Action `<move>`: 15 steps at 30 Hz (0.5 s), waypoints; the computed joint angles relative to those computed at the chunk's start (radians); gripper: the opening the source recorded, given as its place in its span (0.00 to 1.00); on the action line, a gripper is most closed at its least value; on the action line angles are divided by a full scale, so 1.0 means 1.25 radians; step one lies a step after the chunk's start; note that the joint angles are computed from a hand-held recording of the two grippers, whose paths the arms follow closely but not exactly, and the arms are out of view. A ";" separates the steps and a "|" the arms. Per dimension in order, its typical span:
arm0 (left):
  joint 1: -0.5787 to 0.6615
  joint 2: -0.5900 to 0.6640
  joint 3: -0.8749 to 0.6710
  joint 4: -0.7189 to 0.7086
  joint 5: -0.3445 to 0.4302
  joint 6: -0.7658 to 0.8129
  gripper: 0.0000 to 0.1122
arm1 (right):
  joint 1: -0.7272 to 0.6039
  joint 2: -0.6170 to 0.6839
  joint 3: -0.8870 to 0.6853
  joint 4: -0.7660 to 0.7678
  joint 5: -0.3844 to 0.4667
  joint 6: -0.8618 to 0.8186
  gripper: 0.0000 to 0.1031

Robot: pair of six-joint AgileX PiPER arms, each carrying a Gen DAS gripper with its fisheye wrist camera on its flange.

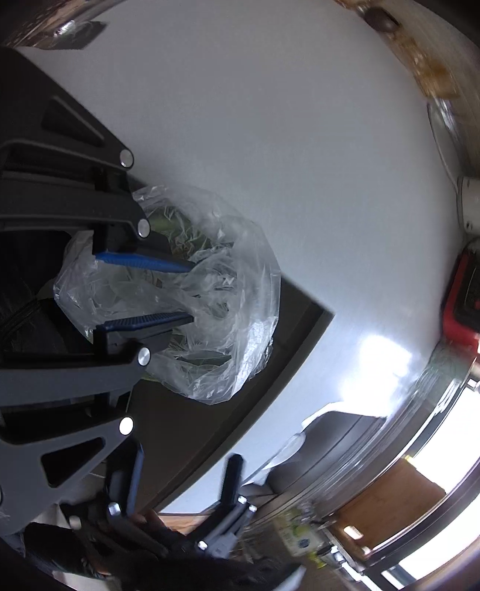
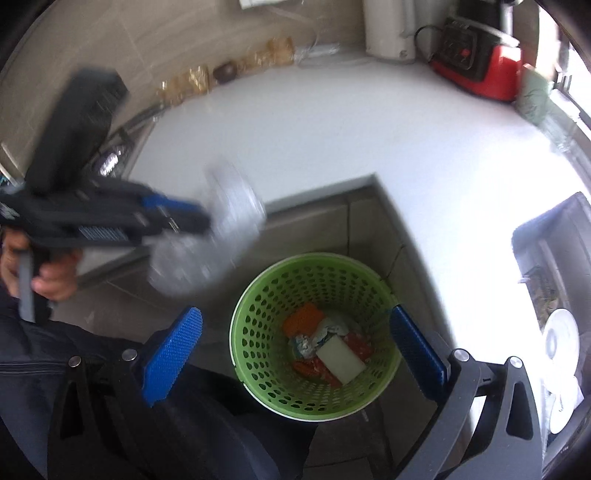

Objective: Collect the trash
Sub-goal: 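Open the left gripper to drop the plastic bag while the right gripper releases the foam block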

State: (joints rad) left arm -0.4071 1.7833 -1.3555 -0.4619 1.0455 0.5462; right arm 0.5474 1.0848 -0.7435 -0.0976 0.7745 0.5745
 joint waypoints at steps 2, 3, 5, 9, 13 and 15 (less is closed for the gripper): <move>-0.037 0.010 0.005 0.018 0.001 0.005 0.19 | 0.019 -0.045 -0.010 -0.051 0.056 0.045 0.98; -0.059 0.015 0.011 0.029 -0.006 0.003 0.19 | 0.028 -0.062 -0.015 -0.071 0.081 0.062 0.98; -0.087 0.021 0.023 0.036 -0.008 0.013 0.19 | 0.045 -0.097 -0.023 -0.114 0.137 0.097 0.98; -0.151 0.056 0.029 0.052 0.001 0.025 0.19 | 0.042 -0.163 -0.014 -0.155 0.192 0.148 0.98; -0.191 0.086 0.027 0.082 -0.006 0.014 0.38 | -0.021 -0.203 0.016 -0.131 0.181 0.139 0.98; -0.221 0.100 0.026 0.123 -0.030 -0.021 0.57 | -0.038 -0.214 0.025 -0.122 0.178 0.136 0.98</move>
State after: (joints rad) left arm -0.6833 1.9081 -1.3229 -0.3081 1.0079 0.5198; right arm 0.4996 0.8171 -0.7116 -0.2506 0.9967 0.7441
